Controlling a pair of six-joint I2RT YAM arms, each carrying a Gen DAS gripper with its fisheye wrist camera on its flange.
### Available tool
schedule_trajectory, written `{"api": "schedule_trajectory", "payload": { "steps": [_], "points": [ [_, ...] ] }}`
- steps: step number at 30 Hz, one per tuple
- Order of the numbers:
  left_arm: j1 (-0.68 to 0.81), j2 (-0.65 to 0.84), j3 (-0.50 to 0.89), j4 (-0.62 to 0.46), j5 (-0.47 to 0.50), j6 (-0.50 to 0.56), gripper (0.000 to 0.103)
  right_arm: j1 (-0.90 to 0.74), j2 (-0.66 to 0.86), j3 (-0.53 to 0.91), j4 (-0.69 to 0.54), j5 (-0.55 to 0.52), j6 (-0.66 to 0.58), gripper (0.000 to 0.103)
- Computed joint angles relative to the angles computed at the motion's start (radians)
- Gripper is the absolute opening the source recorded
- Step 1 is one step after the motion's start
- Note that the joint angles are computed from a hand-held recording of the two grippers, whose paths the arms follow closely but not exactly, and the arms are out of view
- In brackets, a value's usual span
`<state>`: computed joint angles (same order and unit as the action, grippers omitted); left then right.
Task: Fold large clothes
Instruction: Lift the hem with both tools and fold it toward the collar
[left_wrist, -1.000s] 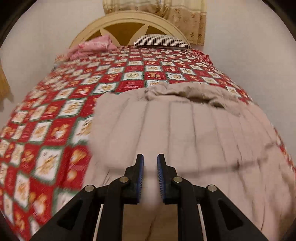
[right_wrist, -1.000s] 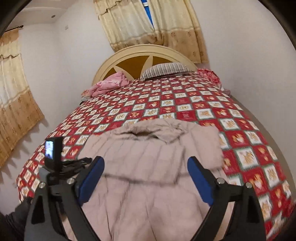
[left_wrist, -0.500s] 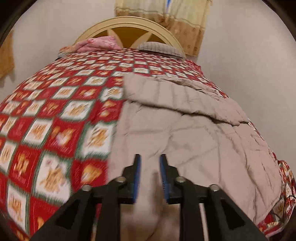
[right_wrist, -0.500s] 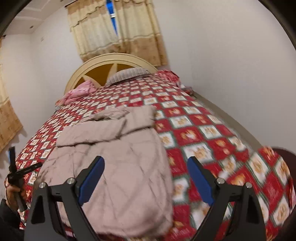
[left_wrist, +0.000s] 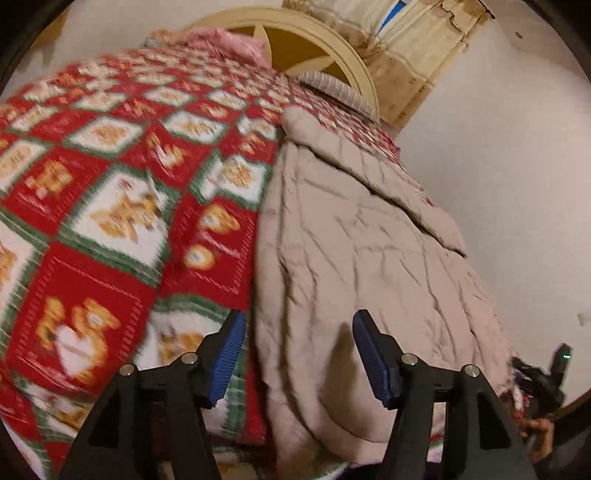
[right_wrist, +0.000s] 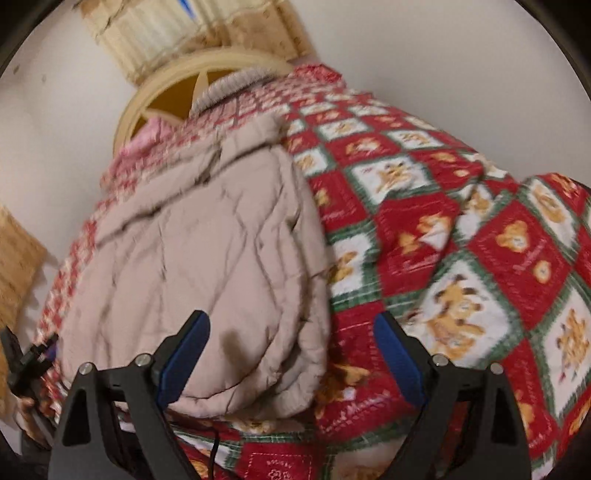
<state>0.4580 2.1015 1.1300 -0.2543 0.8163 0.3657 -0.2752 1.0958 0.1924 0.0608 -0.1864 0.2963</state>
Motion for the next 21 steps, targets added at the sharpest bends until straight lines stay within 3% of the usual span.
{"api": "schedule_trajectory", "payload": {
  "steps": [3, 6, 11, 13, 17, 18, 19, 21],
  "points": [
    [-0.011, 0.027, 0.012, -0.016, 0.01, 0.018, 0.061, 0.058, 0.137, 0.009, 0.086, 0.026, 0.015, 0.093],
    [-0.006, 0.032, 0.002, 0.008, 0.032, 0.026, 0.061, 0.11, 0.162, -0.002, 0.119, 0.09, 0.018, 0.091],
    [0.014, 0.044, 0.018, -0.131, 0.088, 0.171, 0.061, 0.126, 0.102, -0.004, 0.052, 0.108, -0.013, 0.056],
    [0.012, 0.026, -0.015, -0.111, 0.08, 0.208, 0.061, 0.122, 0.073, -0.01, 0.032, 0.117, -0.024, 0.05],
    [0.025, 0.034, -0.017, -0.149, 0.116, 0.248, 0.061, 0.077, 0.116, -0.014, 0.083, 0.052, -0.01, 0.056],
    [0.031, 0.05, 0.002, -0.189, 0.142, 0.264, 0.058, 0.071, 0.122, -0.017, 0.096, 0.037, -0.009, 0.057],
    [0.036, 0.066, 0.019, -0.226, 0.165, 0.274, 0.047, 0.075, 0.122, -0.018, 0.099, 0.037, -0.011, 0.058],
    [0.039, 0.115, 0.069, -0.321, 0.196, 0.298, 0.035, 0.11, 0.109, -0.01, 0.076, 0.081, -0.01, 0.051]
  ]
}}
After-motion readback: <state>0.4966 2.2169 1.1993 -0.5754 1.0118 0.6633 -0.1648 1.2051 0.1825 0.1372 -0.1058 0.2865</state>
